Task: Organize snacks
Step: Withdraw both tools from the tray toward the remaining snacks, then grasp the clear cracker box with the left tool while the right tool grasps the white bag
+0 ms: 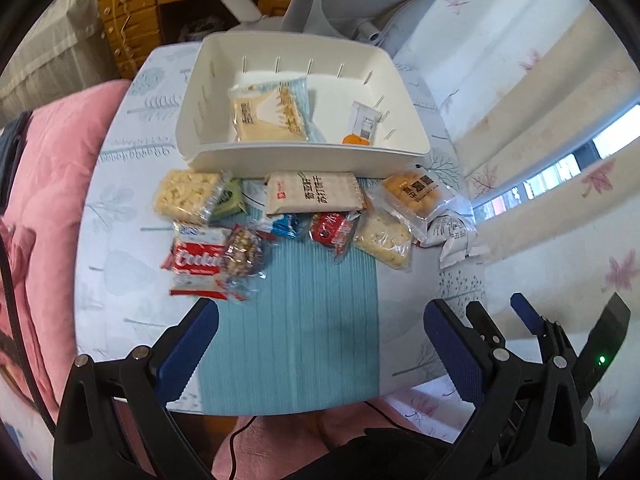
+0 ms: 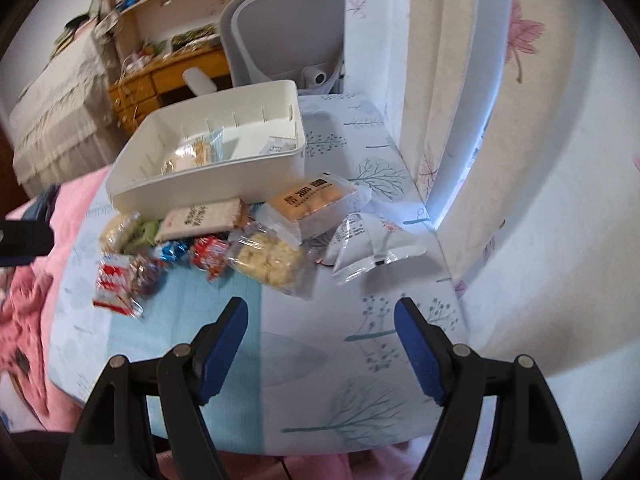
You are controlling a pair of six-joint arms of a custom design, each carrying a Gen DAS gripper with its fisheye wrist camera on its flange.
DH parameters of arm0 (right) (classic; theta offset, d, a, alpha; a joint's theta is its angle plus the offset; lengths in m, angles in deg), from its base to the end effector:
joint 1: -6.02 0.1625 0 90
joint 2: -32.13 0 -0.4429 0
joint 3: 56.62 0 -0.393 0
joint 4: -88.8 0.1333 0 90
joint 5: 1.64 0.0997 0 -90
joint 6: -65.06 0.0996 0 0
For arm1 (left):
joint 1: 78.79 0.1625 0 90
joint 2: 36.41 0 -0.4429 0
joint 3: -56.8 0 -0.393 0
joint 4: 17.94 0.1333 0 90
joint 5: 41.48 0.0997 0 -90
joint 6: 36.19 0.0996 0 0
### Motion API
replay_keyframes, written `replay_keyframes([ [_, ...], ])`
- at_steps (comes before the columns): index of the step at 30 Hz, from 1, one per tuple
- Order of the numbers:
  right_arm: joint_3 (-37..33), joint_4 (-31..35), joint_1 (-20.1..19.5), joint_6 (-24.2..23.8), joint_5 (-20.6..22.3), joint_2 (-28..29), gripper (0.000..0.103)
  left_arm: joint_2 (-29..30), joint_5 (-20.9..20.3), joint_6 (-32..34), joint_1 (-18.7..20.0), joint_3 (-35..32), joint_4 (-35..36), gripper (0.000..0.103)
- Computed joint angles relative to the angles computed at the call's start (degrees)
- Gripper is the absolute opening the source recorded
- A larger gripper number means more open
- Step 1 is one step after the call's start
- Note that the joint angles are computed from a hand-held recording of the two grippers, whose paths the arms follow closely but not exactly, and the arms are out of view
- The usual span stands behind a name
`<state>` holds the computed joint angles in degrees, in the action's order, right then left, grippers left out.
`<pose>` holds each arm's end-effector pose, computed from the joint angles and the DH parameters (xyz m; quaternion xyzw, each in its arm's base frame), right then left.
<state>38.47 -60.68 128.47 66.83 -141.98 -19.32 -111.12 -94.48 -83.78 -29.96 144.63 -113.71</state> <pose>0.4093 -0.5381 0.2037 0.1806 -0.8800 0.2431 0.3659 -0.2418 -0.5700 0.4089 -0.0327 0.9460 -0.1780 0.2688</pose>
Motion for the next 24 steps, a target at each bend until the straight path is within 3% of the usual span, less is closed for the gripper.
replay_keyframes([
  [14, -7.48, 8.17, -7.26, -19.77, 6.61, 0.36, 0.082, 10.7, -1.26, -15.04, 2.88, -5.27, -0.13, 0.102],
  [24, -10.23, 12.79, -10.66, -32.52, 10.57, 2.29, 0.082, 17.21, -0.73, -21.48, 6.8, -6.77, -1.44, 0.102],
])
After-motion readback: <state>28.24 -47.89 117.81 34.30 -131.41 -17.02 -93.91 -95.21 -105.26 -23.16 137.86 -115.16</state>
